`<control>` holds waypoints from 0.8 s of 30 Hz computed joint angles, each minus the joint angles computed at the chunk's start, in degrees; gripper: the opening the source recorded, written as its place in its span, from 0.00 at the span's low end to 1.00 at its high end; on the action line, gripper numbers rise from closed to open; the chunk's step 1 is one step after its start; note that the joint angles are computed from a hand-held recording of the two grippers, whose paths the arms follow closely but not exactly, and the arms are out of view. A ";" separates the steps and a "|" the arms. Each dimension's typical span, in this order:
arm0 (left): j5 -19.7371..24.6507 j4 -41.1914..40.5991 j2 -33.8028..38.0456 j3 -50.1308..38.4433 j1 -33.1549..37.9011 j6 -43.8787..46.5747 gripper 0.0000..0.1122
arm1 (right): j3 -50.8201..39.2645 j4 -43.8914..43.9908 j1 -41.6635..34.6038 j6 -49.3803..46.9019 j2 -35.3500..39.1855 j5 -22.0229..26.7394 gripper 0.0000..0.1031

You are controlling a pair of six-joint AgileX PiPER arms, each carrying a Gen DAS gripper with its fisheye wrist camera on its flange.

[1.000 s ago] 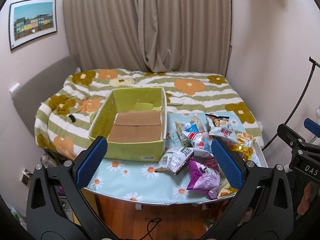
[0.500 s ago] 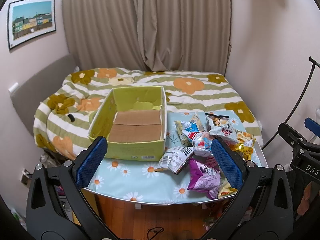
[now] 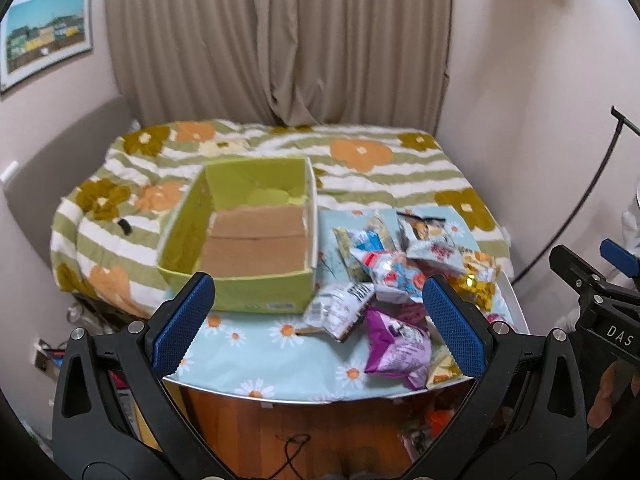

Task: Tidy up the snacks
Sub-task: 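Grasp the purple snack bag with the left tool while the right tool grasps the yellow corn-puff bag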

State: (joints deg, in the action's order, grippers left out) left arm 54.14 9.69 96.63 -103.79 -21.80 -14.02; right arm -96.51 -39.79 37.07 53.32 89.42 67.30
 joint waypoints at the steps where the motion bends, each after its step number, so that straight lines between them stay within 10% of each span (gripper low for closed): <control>1: 0.64 -2.14 1.15 -0.63 0.53 1.59 0.91 | 0.23 0.71 -0.42 -0.04 -0.04 0.04 0.99; 8: 0.30 -14.95 7.79 0.83 2.40 10.95 0.91 | 8.75 6.03 -4.59 1.26 -1.41 -3.31 0.99; 24: -3.15 -16.56 25.63 -2.36 -3.80 5.44 0.91 | 34.50 25.41 -16.23 -22.38 -0.11 -34.20 0.99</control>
